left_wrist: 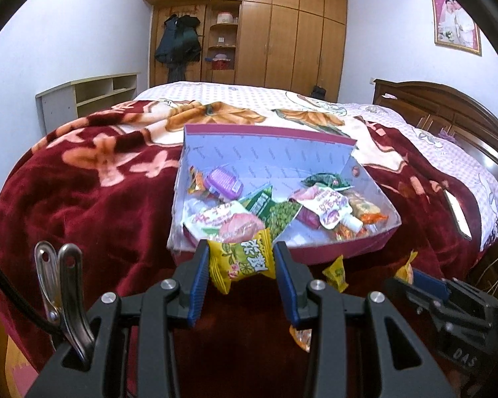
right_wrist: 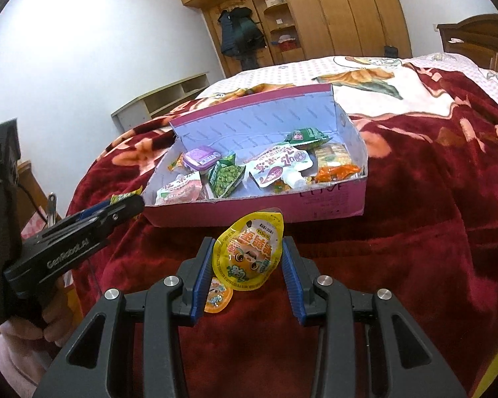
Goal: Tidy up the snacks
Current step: 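Carry the yellow candy and jelly cup over the pink box with both grippers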
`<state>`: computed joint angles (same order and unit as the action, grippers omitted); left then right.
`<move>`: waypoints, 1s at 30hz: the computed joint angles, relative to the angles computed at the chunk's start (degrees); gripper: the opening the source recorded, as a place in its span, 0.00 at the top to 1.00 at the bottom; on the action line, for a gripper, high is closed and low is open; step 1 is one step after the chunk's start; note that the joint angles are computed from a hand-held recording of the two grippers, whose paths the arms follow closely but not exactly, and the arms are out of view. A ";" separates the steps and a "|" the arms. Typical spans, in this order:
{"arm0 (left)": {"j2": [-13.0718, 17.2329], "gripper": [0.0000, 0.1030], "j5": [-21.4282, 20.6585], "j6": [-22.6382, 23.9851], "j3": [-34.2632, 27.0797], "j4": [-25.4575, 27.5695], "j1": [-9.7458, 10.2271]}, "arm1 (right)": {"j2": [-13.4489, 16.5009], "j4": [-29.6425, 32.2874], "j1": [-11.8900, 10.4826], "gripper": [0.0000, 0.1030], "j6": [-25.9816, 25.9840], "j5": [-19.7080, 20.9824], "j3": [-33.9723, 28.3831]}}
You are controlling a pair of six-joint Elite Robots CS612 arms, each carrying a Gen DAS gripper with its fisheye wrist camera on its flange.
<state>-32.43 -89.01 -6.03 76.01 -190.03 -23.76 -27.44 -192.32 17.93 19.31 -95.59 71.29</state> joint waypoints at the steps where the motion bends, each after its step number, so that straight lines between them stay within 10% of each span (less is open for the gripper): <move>1: 0.16 0.61 -0.07 0.04 -0.44 0.27 -0.02 | 0.00 0.16 -0.03 0.61 -0.26 0.04 -0.16; 30: 4.93 0.61 -2.23 1.98 -10.60 6.58 -0.67 | 0.21 2.59 -1.08 0.61 -3.28 -1.36 -2.88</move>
<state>-27.50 -91.24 -4.05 65.41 -183.45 -24.43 -27.23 -189.72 16.85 16.03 -96.94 68.41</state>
